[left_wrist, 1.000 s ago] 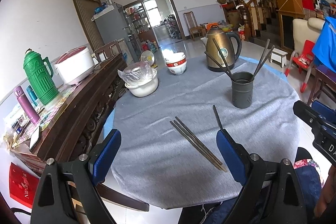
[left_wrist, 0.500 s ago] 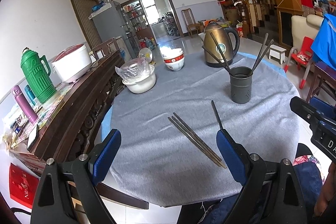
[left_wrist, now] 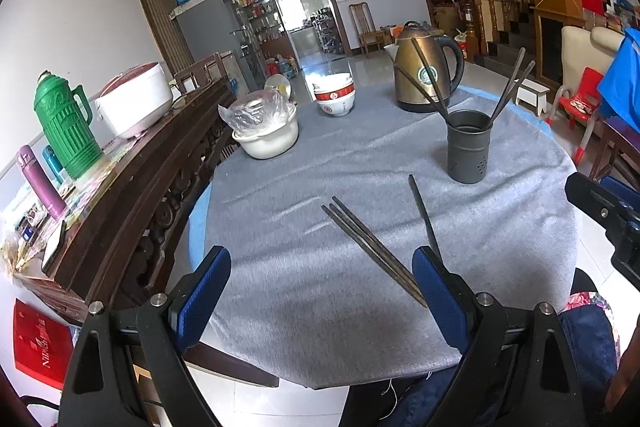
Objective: Organize utensils
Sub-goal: 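Move the left tool toward the remaining chopsticks on the cloth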
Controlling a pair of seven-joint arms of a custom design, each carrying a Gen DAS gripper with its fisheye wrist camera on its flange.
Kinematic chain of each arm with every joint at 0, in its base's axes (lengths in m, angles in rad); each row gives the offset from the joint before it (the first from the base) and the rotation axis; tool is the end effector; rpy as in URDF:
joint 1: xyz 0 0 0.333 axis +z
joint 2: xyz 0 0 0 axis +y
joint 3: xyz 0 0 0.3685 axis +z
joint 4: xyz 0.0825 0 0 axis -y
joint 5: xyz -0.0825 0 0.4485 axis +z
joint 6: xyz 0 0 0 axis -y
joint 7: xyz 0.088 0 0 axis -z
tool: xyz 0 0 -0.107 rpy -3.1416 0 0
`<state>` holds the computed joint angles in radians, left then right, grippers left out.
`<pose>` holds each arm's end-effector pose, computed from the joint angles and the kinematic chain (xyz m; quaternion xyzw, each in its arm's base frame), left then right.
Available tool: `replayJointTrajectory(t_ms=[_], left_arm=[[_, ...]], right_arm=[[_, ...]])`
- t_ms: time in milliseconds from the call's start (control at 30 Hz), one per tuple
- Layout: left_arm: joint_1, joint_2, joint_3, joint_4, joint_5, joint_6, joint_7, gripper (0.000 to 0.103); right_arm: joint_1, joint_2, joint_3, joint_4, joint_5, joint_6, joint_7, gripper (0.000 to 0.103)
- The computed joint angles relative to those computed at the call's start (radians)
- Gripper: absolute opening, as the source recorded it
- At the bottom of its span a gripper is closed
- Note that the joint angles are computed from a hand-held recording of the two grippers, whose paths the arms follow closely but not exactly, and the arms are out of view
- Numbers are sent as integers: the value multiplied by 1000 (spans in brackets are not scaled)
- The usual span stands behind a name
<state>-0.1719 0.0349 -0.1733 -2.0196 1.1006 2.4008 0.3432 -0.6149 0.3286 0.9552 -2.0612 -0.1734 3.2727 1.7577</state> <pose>0.6157 -0.2134 0.4959 -0.6840 0.5838 -0.1484 0.4115 0.6608 0.1927 0.4758 -0.6607 0.5612 -0.1782 0.4657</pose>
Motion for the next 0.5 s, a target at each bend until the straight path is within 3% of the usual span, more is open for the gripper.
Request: replayJointTrajectory(t_ms=[333, 500], left_arm=[[12, 39, 18, 14, -67, 26, 35, 92], [27, 74, 36, 17, -172, 65, 96, 92]], right_arm=[[130, 3, -120, 39, 95, -55, -62, 70], [234, 19, -223, 72, 149, -92, -92, 70]])
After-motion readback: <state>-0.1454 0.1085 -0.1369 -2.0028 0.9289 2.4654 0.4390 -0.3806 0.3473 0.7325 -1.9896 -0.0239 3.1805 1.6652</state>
